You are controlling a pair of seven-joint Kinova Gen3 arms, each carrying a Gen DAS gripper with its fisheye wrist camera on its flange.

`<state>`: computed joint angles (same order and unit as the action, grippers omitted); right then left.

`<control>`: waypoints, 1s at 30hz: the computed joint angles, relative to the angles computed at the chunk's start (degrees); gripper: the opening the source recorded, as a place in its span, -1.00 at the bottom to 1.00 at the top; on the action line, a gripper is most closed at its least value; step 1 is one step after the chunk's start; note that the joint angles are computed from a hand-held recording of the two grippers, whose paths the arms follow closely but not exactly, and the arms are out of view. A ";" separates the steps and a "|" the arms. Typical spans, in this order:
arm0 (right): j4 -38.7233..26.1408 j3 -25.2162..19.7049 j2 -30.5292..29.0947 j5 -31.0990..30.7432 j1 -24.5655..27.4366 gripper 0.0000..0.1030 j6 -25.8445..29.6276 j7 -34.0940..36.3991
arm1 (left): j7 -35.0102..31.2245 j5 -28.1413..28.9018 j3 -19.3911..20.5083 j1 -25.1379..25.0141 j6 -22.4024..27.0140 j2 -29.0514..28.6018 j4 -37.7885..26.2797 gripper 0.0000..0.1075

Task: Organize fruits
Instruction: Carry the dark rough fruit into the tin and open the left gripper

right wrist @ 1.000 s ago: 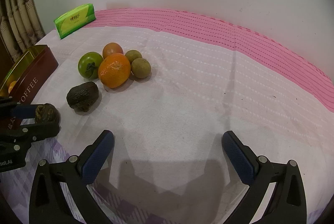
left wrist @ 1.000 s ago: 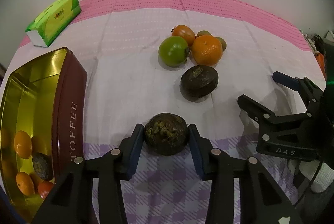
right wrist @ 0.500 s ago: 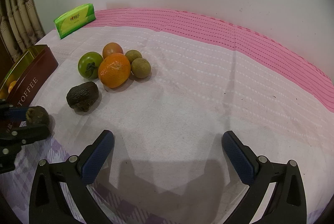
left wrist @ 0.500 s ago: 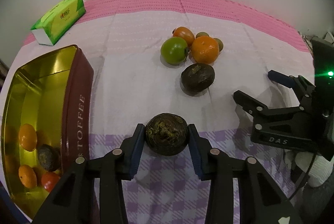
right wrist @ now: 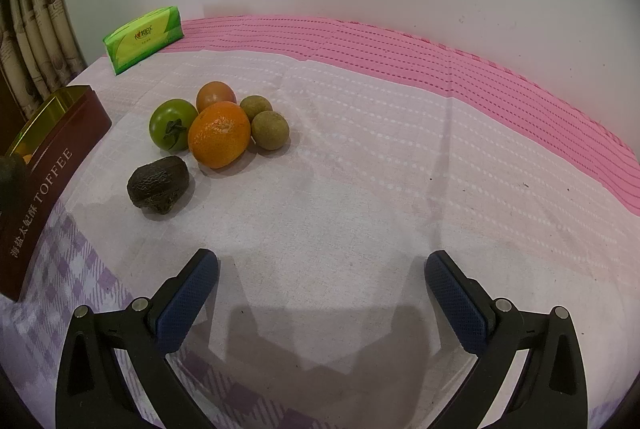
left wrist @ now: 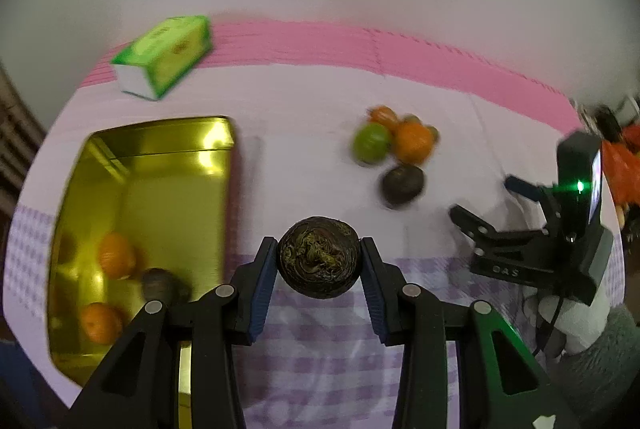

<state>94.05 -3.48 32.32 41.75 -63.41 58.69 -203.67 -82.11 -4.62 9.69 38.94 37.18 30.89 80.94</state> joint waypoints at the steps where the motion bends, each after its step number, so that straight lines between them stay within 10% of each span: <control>1: 0.00 -0.01 0.00 0.01 0.01 1.00 0.00 0.00 | -0.11 0.26 -0.08 -0.66 -0.43 -0.55 0.67 -0.31; 30: -0.05 -0.07 -0.04 -0.07 0.14 1.00 0.02 0.20 | 8.18 -4.46 -4.55 -7.39 -0.12 -1.14 6.32 -0.31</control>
